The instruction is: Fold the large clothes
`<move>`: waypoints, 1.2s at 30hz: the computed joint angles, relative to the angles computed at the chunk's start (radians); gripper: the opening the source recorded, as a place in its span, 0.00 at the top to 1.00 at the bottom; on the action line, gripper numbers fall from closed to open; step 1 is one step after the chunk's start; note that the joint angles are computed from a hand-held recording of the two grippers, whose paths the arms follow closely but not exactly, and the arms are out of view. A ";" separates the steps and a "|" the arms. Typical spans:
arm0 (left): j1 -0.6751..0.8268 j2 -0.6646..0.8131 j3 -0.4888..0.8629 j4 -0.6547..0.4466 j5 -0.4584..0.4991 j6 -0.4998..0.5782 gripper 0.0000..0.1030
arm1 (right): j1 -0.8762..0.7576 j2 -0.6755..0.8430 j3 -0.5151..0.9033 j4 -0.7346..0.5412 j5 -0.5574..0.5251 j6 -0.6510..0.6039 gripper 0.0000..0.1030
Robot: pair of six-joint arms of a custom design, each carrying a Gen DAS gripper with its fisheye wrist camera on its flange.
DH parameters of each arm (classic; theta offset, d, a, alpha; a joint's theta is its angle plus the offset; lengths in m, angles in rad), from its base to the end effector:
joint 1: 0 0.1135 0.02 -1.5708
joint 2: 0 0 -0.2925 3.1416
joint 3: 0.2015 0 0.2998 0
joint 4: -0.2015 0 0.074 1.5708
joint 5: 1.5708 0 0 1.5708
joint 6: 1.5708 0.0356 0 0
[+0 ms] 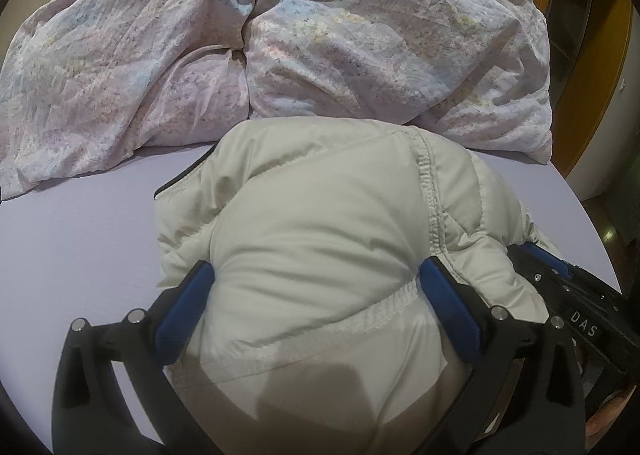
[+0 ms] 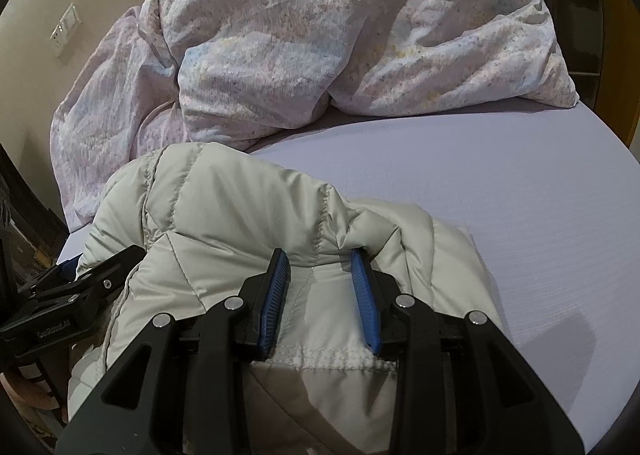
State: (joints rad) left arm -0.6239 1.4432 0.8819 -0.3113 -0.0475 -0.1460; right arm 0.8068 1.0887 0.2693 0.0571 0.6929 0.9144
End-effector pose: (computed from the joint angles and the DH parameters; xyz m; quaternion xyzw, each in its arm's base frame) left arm 0.2719 -0.1936 0.2141 0.2145 0.9146 -0.1077 0.3253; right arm 0.1562 0.1302 0.1290 0.1799 0.8563 0.0770 0.4779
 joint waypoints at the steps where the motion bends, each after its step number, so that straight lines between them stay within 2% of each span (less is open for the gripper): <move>1: -0.001 -0.005 -0.002 -0.003 -0.002 0.000 0.02 | 0.000 0.000 -0.002 0.005 0.001 -0.002 0.65; 22: -0.005 -0.009 -0.024 0.028 -0.009 -0.006 0.02 | 0.017 0.020 -0.029 0.076 0.033 0.003 0.65; 25: -0.011 0.004 -0.013 0.025 -0.029 -0.007 0.02 | 0.006 0.016 -0.015 0.044 0.011 0.006 0.65; 29: -0.010 0.019 0.028 -0.028 -0.036 -0.009 0.02 | -0.041 -0.035 0.049 -0.131 -0.088 0.019 0.64; 31: 0.004 0.024 0.071 -0.098 -0.011 -0.020 0.02 | -0.068 -0.124 0.063 -0.225 -0.177 0.037 0.56; 33: 0.025 0.019 0.110 -0.167 0.025 -0.030 0.02 | -0.064 -0.200 0.070 -0.302 -0.206 0.066 0.40; 34: 0.029 -0.003 0.105 -0.185 0.034 -0.035 0.02 | -0.043 -0.241 0.080 -0.361 -0.192 0.092 0.35; 35: 0.043 -0.019 0.109 -0.202 0.058 -0.030 0.02 | -0.009 -0.283 0.088 -0.426 -0.155 0.126 0.24; 36: 0.057 -0.043 0.104 -0.217 0.086 -0.023 0.02 | 0.030 -0.334 0.093 -0.494 -0.113 0.167 0.18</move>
State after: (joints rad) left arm -0.5667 1.4006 0.9863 -0.5287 0.0383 -0.1686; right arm 0.8364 0.7545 0.3618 -0.4370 0.5797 1.0817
